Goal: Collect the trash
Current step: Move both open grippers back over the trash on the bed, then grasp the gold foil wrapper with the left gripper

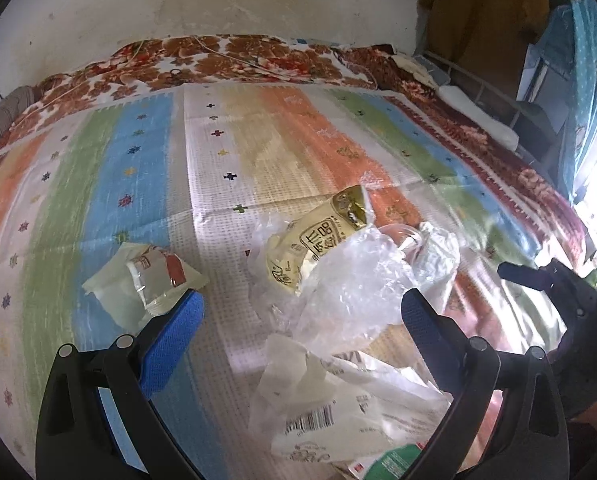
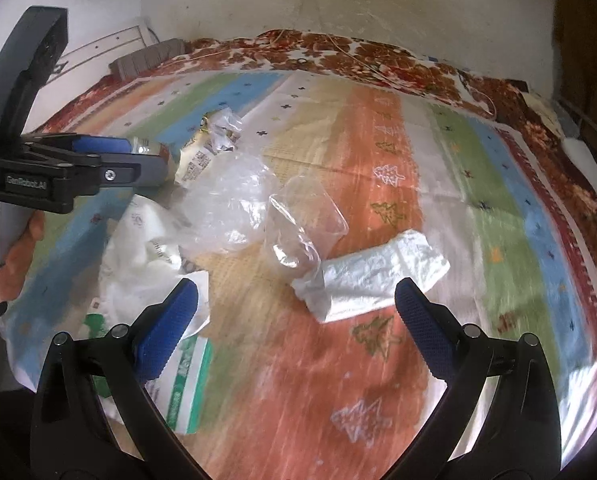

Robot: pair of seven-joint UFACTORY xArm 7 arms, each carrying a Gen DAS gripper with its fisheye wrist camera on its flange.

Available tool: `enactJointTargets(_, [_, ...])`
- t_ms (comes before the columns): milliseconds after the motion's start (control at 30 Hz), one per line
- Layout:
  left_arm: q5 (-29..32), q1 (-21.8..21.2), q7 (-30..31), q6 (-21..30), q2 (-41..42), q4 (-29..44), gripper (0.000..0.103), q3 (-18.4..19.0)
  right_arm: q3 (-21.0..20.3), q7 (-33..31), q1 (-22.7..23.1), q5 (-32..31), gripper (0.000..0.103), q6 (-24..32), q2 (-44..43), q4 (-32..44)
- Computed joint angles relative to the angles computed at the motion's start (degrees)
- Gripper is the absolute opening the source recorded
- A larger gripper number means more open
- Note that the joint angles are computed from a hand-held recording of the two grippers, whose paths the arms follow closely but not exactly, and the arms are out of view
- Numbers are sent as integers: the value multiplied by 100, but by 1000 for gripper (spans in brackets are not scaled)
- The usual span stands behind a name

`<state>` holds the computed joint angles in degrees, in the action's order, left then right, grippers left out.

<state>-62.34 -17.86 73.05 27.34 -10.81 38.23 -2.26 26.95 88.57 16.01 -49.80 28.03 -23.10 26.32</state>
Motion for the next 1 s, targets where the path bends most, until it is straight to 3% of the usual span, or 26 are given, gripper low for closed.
enactJointTargets(133, [-72, -1, 73, 4, 175, 120, 97, -39, -114, -264, -83, -242, 94, -41, 258, 56])
enactJointTargets(267, [-257, -39, 513, -34, 199, 222, 97, -81, -359, -576, -87, -456, 94, -197, 438, 56])
enactJointTargets(400, [-182, -2, 512, -46, 452, 452, 97, -158, -482, -530, -211, -699, 94, -487, 571, 47])
enactJointTargets(533, [-257, 115, 687, 252, 715, 663, 94, -197, -533, -461, -281, -1086, 93, -634, 829, 166])
enactJointTargets(633, [-333, 243, 814, 539, 852, 777, 82, -229, -671, -314, -271, -1408, 88, -760, 1048, 286])
enactJointTargets(767, [-879, 377, 1333, 853, 836, 778, 68, -261, -869, -261, -167, -1629, 80, -773, 1268, 437])
enactJointTargets(833, [-1042, 350, 1618, 737, 766, 697, 58, -326, -1005, -176, -149, -1750, 69, -997, 1311, 443])
enactJointTargets(867, [-1009, 337, 1619, 717, 770, 695, 53, -346, -1036, -154, -134, -1769, 58, -1041, 1336, 450])
enactJointTargets(900, [-979, 326, 1600, 700, 777, 696, 42, -360, -1052, -102, -123, -1818, 55, -1073, 1350, 463])
enactJointTargets(967, [-1078, 311, 1626, 651, 765, 675, 39, -367, -1076, 39, -112, -1996, 52, -1188, 1386, 491])
enactJointTargets(1000, [-1113, 310, 1616, 674, 759, 664, 33, -363, -1082, 34, -79, -1986, 44, -1182, 1400, 500])
